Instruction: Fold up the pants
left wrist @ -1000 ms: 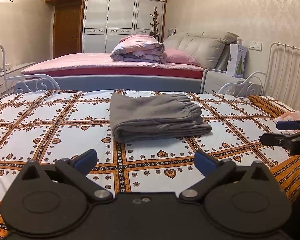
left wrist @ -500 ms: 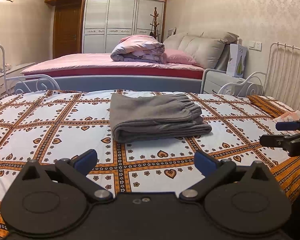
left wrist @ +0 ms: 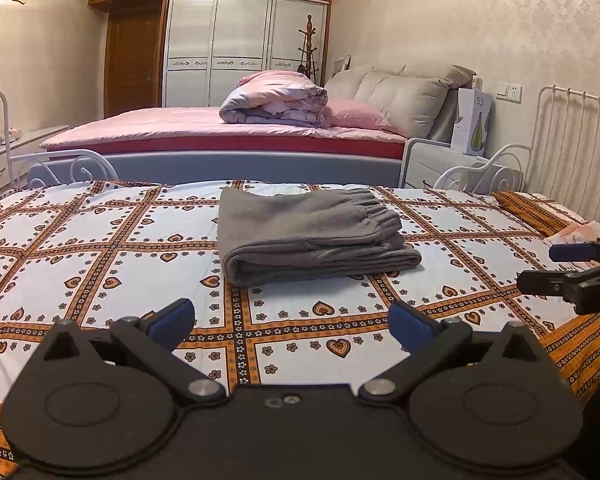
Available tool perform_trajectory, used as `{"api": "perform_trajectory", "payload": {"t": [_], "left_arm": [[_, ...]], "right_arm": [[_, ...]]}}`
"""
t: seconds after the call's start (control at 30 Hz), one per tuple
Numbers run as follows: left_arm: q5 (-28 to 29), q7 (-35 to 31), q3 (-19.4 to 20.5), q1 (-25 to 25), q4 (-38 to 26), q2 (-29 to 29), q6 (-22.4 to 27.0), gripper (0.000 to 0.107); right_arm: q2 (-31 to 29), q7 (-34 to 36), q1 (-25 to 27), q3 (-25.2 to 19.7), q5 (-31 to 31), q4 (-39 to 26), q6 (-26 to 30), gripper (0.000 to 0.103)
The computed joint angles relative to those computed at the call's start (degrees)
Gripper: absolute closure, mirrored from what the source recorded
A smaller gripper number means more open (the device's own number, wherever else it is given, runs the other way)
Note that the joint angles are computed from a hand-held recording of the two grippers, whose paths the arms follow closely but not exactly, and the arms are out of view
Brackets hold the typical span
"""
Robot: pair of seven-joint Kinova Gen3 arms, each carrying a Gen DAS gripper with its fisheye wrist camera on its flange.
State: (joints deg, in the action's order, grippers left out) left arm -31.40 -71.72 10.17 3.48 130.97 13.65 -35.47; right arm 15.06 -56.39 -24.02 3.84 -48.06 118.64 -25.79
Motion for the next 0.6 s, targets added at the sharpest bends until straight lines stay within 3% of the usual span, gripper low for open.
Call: {"api": "perform_trajectory", "payload": {"t": [0.6], "left_arm": [[3.4,-1.8,-1.0,0.2,1.5,0.1,-4.1,0.012]], "right_arm": [[-0.1,0.0,0.2,0.0,0.3,0.0,0.3,0.000]]}}
